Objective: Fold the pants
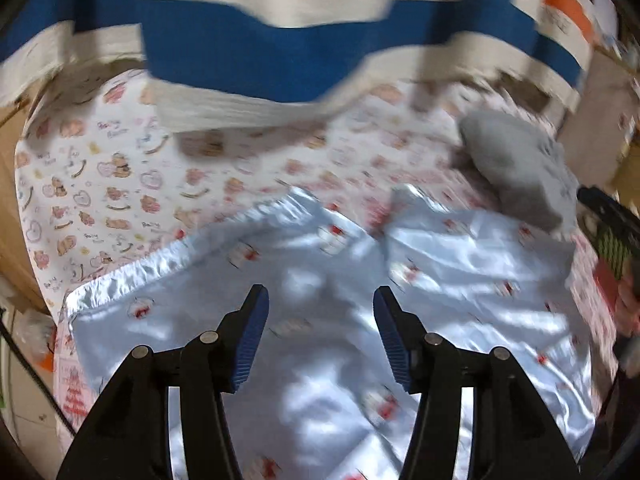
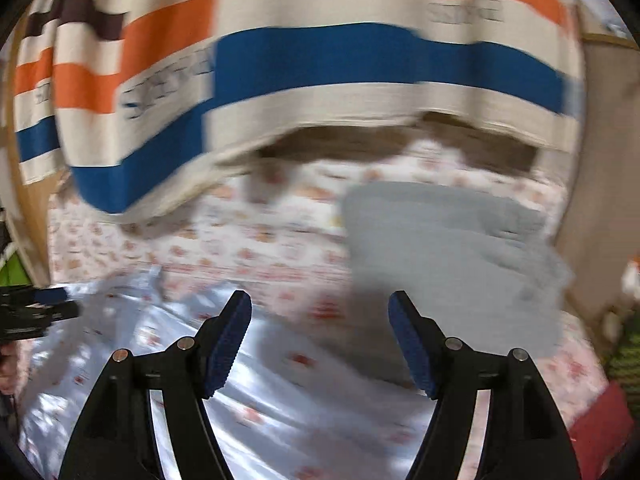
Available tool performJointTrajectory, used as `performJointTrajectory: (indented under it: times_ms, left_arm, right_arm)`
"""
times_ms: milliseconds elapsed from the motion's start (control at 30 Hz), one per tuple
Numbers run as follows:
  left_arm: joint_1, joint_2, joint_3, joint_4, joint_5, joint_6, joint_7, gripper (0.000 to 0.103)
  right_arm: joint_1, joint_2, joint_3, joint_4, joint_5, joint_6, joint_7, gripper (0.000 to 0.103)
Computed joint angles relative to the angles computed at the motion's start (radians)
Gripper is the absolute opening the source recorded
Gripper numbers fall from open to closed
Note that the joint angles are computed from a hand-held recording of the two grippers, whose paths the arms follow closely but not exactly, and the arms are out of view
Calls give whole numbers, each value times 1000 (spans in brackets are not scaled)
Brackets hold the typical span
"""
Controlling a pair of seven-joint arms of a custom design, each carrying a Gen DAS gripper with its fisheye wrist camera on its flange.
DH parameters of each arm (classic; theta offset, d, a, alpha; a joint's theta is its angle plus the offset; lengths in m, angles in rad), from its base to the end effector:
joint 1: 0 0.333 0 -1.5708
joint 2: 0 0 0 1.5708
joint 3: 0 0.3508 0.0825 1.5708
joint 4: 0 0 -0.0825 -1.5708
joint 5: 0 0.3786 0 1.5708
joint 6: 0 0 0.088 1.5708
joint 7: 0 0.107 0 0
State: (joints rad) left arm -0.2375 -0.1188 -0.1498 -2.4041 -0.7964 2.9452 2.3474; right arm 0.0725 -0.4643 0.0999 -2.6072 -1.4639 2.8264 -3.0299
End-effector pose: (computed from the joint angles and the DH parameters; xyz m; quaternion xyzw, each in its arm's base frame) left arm 0.4825 -0.1482 0.4600 -0.5029 0.7884 -0.3228 0.1461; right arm 0.3771 0.1191 0.4795 -0.5522 0.6782 -0.3869 0.2922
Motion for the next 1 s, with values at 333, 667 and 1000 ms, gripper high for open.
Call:
performJointTrajectory:
  times_ms: [333, 667, 1000]
  left_arm:
    - [3, 29, -75, 27, 330, 50, -313, 53]
    - [-5, 78, -79, 49, 452, -69, -374, 52]
    - [-23, 242, -60, 232, 658, -89, -507, 37]
  right_arm:
    - [-103, -85, -201, -200, 237, 233, -134, 65]
    - [-99, 29, -222, -240, 412, 389, -363, 41]
    - [201, 55, -421, -268, 627, 339, -577, 4]
